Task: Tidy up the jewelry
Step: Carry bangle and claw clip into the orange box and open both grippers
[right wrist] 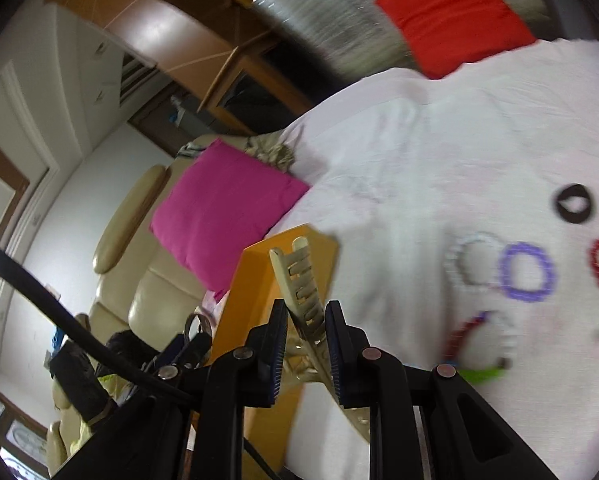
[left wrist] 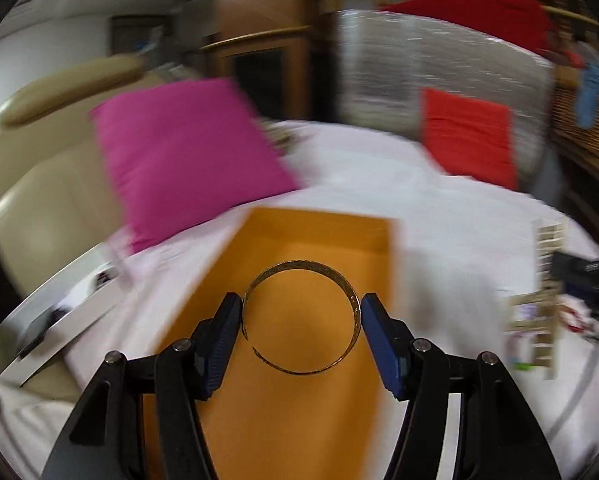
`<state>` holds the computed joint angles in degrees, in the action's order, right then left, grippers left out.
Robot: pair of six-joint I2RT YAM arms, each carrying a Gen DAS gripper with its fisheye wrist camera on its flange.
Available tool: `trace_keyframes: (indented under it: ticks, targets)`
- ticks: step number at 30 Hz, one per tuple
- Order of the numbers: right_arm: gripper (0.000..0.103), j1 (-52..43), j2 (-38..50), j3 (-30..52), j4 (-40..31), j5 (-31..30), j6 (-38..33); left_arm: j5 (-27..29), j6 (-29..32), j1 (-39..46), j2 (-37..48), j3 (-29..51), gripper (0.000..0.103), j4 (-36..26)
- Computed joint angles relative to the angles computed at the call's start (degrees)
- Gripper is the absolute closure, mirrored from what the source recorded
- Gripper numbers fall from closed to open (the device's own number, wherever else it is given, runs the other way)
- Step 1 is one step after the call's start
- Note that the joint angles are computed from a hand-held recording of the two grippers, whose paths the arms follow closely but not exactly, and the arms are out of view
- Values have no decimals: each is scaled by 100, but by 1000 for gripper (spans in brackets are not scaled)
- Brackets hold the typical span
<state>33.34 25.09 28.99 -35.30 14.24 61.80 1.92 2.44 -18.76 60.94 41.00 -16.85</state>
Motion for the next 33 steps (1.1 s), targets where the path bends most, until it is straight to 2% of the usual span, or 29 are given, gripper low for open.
trace_keyframes:
  ticks: [4, 9, 12, 16, 19, 23, 27, 29, 31, 32, 33]
  targets:
    - [82, 348, 1824, 452, 1343, 27, 61, 70, 128, 911, 872, 272, 40, -9]
    - [82, 577, 3740, 1265, 2296, -55, 83, -3, 258, 1388, 1594, 525, 40, -155]
    - [82, 721, 4620, 1655, 2567, -80, 211, -41, 388, 1514, 1791, 519, 40, -170]
    - [82, 854, 5330, 1976, 2430, -41, 366, 284, 476, 1780, 2119, 629, 40, -279]
    - [82, 874, 5471, 1908, 2356, -39, 527, 101, 487, 1740, 2240, 676, 40, -313]
    - [82, 927, 5438, 1899, 2091, 89, 473, 497, 444, 2005, 2413, 809, 40, -363]
    - [82, 911, 4929, 1651, 1899, 78, 496, 381, 482, 1961, 2521, 864, 39, -219]
    - [81, 800, 4543, 1560, 1576, 8, 415, 345, 484, 1951, 2607, 939, 39, -126]
    - [68, 639, 3971, 1380, 1158, -55, 374, 2, 490, 1839, 2595, 902, 39, 191]
    - [64, 570, 3684, 1297, 965, -63, 400, -62, 539, 1809, 2641, 927, 38, 279]
    - [54, 498, 3252, 1160, 685, -27, 436, -33, 550, 1794, 2687, 947, 38, 310]
